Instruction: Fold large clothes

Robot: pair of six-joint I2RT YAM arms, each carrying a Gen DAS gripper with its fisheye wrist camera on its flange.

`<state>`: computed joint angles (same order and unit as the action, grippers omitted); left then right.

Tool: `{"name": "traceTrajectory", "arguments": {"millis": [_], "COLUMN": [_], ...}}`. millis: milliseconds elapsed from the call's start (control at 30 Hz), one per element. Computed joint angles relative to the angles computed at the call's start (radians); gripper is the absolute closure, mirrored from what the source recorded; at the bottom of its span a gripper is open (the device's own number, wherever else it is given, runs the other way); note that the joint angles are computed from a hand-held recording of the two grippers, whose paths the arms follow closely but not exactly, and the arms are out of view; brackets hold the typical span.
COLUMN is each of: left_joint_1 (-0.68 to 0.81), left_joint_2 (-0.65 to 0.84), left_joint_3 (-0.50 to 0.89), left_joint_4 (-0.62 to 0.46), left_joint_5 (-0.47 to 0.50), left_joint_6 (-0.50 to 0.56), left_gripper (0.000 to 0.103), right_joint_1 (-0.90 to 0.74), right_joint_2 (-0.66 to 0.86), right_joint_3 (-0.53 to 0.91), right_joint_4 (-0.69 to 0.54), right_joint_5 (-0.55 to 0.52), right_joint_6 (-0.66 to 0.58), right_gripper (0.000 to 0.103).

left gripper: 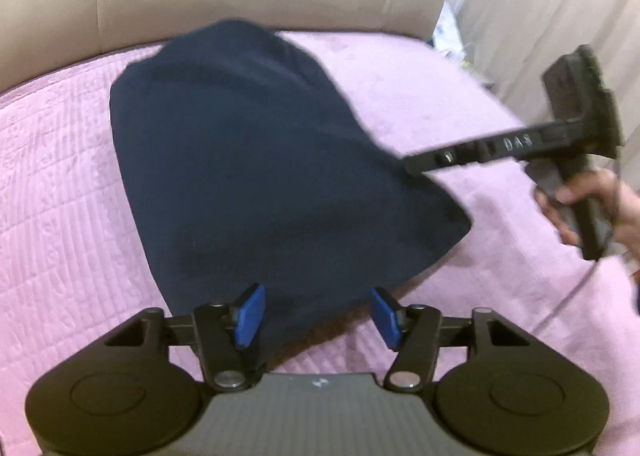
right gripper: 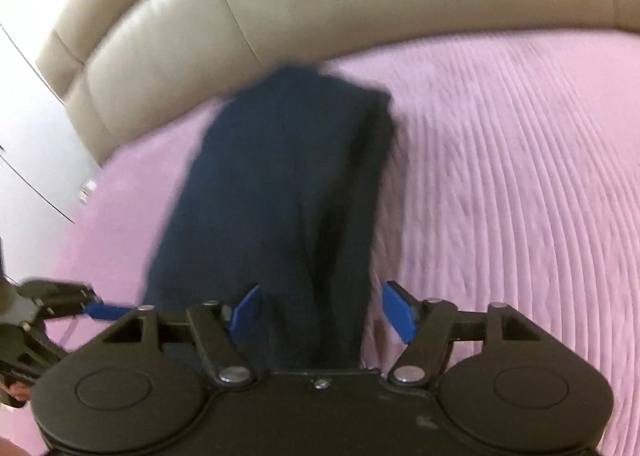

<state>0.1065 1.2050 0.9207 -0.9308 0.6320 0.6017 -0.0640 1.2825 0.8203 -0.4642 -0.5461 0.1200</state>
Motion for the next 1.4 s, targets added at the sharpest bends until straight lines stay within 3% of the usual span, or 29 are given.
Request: {"name": "traceTrajectory", "arguments": {"millis": [67, 133, 200, 267, 333, 400, 500, 533, 567, 600, 667, 767, 867, 1000, 1067, 1100, 1133, 1200, 1267, 1367, 1400], "left_joint_1": [0.054, 0.071, 0.05, 0.019, -0.011, -0.027, -0.059, -0.069, -0.077, -0.091, -0.116, -0.146, -0.161, -0.115, -0.083, -0.068, -0.048, 0.003, 0.043, 0.078, 0.088], "left_joint_2": [0.037, 0.086, 0.164, 0.287, 0.421, 0.531, 0.618, 0.638, 0.642, 0.637, 0.673, 0.743, 0.776, 0.822, 0.816, 0.804, 0.783, 0.745, 0.723, 0.685, 0.673], "left_joint_3": [0.087, 0.158, 0.214, 0.287, 0.355, 0.411, 0.448, 0.463, 0.459, 0.438, 0.478, 0.544, 0.543, 0.587, 0.607, 0.617, 0.618, 0.61, 0.601, 0.546, 0.514], "left_joint_4": [-0.032, 0.034, 0.144, 0.234, 0.324, 0.384, 0.471, 0.487, 0.51, 0.57, 0.592, 0.585, 0.619, 0.581, 0.531, 0.494, 0.453, 0.377, 0.304, 0.231, 0.222], "left_joint_5": [0.061, 0.07, 0.011, -0.055, -0.116, -0.154, -0.174, -0.185, -0.203, -0.231, -0.252, -0.271, -0.293, -0.203, -0.144, -0.129, -0.115, -0.045, 0.026, 0.034, 0.036], "left_joint_6": [-0.01, -0.09, -0.178, -0.234, -0.306, -0.374, -0.474, -0.488, -0.505, -0.518, -0.495, -0.518, -0.529, -0.563, -0.538, -0.523, -0.507, -0.464, -0.418, -0.352, -0.342], "left_gripper": [0.015, 0.01, 0.02, 0.051, 0.053, 0.056, 0.053, 0.051, 0.049, 0.049, 0.048, 0.04, 0.03, 0.022, 0.023, 0.023, 0.022, 0.019, 0.006, 0.004, 0.004], "right_joint_1": [-0.018, -0.028, -0.024, -0.014, 0.012, 0.027, 0.06, 0.07, 0.081, 0.092, 0.113, 0.129, 0.084, 0.08, 0.082, 0.079, 0.07, 0.023, -0.039, -0.054, -0.052], "right_joint_2": [0.093, 0.229, 0.386, 0.533, 0.642, 0.666, 0.698, 0.707, 0.697, 0.69, 0.652, 0.659, 0.743, 0.75, 0.737, 0.727, 0.714, 0.657, 0.626, 0.566, 0.543], "right_joint_3": [0.071, 0.139, 0.234, 0.35, 0.443, 0.432, 0.472, 0.487, 0.476, 0.458, 0.423, 0.421, 0.462, 0.476, 0.512, 0.52, 0.526, 0.49, 0.449, 0.399, 0.367], "right_joint_4": [0.071, 0.202, 0.287, 0.291, 0.301, 0.395, 0.385, 0.368, 0.379, 0.416, 0.444, 0.454, 0.435, 0.415, 0.332, 0.303, 0.273, 0.237, 0.202, 0.088, 0.088], "right_joint_5": [-0.039, -0.057, -0.066, -0.073, -0.043, -0.072, -0.028, -0.005, 0.027, 0.068, 0.137, 0.223, 0.166, 0.163, 0.184, 0.189, 0.181, 0.062, -0.124, -0.15, -0.146], "right_joint_6": [0.03, 0.11, 0.216, 0.278, 0.314, 0.361, 0.306, 0.286, 0.28, 0.286, 0.321, 0.255, 0.322, 0.293, 0.267, 0.259, 0.252, 0.234, 0.21, 0.1, 0.079], "right_gripper": [0.02, 0.02, 0.02, 0.02, 0.018, 0.018, 0.017, 0.021, 0.032, 0.07, 0.073, 0.08, 0.08, 0.074, 0.056, 0.034, 0.023, 0.023, 0.017, 0.014, 0.009]}}
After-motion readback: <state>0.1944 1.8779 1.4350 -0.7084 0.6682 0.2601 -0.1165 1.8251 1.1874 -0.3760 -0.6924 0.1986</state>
